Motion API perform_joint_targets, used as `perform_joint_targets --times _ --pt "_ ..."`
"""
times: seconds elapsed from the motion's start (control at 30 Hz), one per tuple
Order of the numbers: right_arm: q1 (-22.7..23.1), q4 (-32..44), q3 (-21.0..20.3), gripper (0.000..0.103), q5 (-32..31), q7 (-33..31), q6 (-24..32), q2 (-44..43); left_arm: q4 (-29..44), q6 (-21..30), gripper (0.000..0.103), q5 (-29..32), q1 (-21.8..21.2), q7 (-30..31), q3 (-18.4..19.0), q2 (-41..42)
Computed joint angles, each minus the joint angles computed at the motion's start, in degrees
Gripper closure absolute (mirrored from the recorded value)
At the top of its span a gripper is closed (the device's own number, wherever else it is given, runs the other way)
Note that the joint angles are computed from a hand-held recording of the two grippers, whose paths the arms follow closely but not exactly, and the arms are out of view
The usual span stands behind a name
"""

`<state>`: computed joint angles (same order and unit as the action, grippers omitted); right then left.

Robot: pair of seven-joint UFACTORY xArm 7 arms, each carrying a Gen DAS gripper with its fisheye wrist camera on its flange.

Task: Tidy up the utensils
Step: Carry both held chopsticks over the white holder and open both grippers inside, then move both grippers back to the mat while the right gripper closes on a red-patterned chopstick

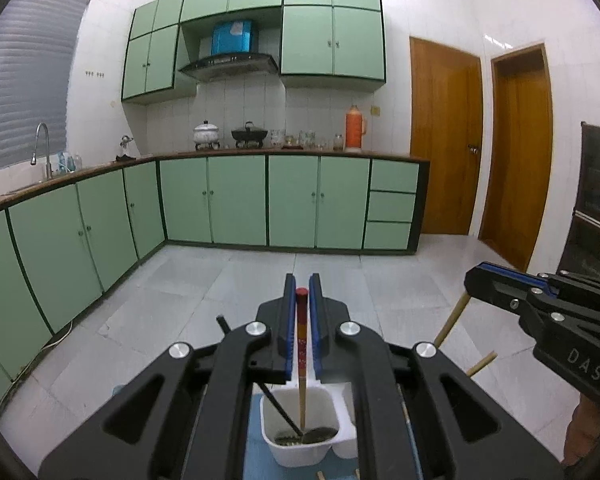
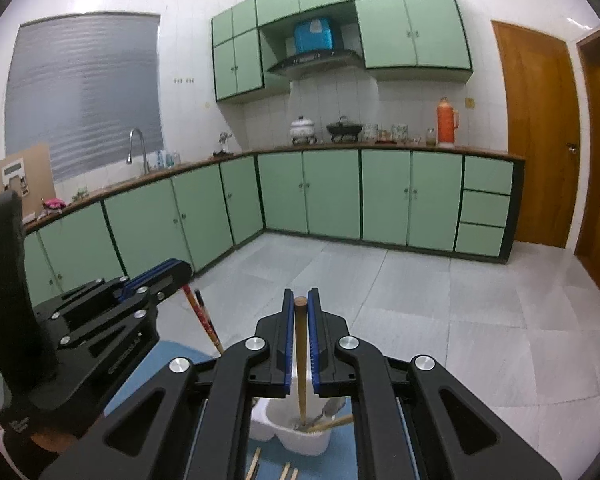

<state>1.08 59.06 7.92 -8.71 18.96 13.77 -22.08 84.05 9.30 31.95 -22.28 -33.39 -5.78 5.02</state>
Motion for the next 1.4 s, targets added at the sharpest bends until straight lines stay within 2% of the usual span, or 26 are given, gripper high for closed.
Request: perform_joint_targets --times 0.1,0.13,0.17,0.23,0.27,0.37,0.43,0.53,0.6,0.7,0.83,0.97,1.2,1.33,1.4 --pt "-0.37 -1.40 -0.11 0.090 -0.01 0.48 -0.51 -1.53 -1.96 -0.89 0.075 -1.25 0.65 0.87 -0.10 -1.18" --pt "-0.99 -2.12 0.17 0.089 -0.23 1.12 -0.87 -2.46 -3.00 -1.40 0.073 -1.32 0.93 0.59 -0.08 -2.11" --pt "-1.50 -2.48 0.50 0.083 -0.42 1.64 -1.06 -2.97 -3.56 -1.85 0.072 -1.97 1.33 0.97 -0.34 -2.61" --pt "-2.89 -3.94 1.19 0.074 -0.91 3.08 -1.69 -5.31 -5.06 -2.42 0.059 -1.68 2.03 0.04 -0.70 -4.45" --pt "-3.83 -5.07 1.67 0.069 -1.25 3.96 -2.23 -7.05 -6.46 -3.06 0.055 -0.80 2.64 -1.17 -0.97 -6.04" --pt "-7.59 -8.29 3.90 0.048 -2.49 6.97 -3.62 -12.34 -9.56 -4.33 0.037 3.55 5.67 -6.17 -3.26 -10.05" --pt "-9.15 -10.99 4.97 0.040 -2.72 8.50 -4.43 -16.50 -13.15 -5.97 0.027 4.07 7.67 -8.05 -4.64 -13.86" --pt "-11.22 -15.99 6.82 0.027 -2.82 10.49 -5.00 -23.96 -19.21 -7.45 0.016 5.49 12.90 -11.56 -8.72 -20.46" --pt "-11.71 -19.22 7.75 0.017 -2.68 11.24 -4.42 -28.83 -24.15 -8.92 0.013 5.29 15.69 -12.99 -10.63 -25.51" --pt "-10.50 -24.08 8.51 0.008 -1.85 12.22 -2.20 -35.99 -29.73 -8.77 0.011 2.54 14.12 -10.71 -9.79 -30.65" --pt "-6.86 -29.30 9.03 0.006 0.15 14.25 2.64 -43.46 -36.67 -7.62 0.007 0.26 14.72 -9.02 -10.77 -37.46" --pt "-3.13 -33.18 10.13 0.006 1.19 16.10 9.09 -49.13 -42.55 -5.19 0.006 -3.15 11.43 -5.39 -8.99 -42.41" --pt "3.60 -38.94 12.46 0.006 2.25 20.00 18.11 -54.46 -51.51 0.76 0.006 -8.41 7.20 1.45 -7.61 -48.88" --pt "7.84 -42.01 14.40 0.006 2.49 22.63 21.57 -55.26 -55.22 3.52 0.006 -11.13 6.96 4.18 -8.73 -50.86" --pt "10.22 -43.38 15.47 0.010 2.31 23.75 23.15 -55.14 -56.91 4.78 0.006 -13.02 6.36 5.31 -9.02 -51.49"
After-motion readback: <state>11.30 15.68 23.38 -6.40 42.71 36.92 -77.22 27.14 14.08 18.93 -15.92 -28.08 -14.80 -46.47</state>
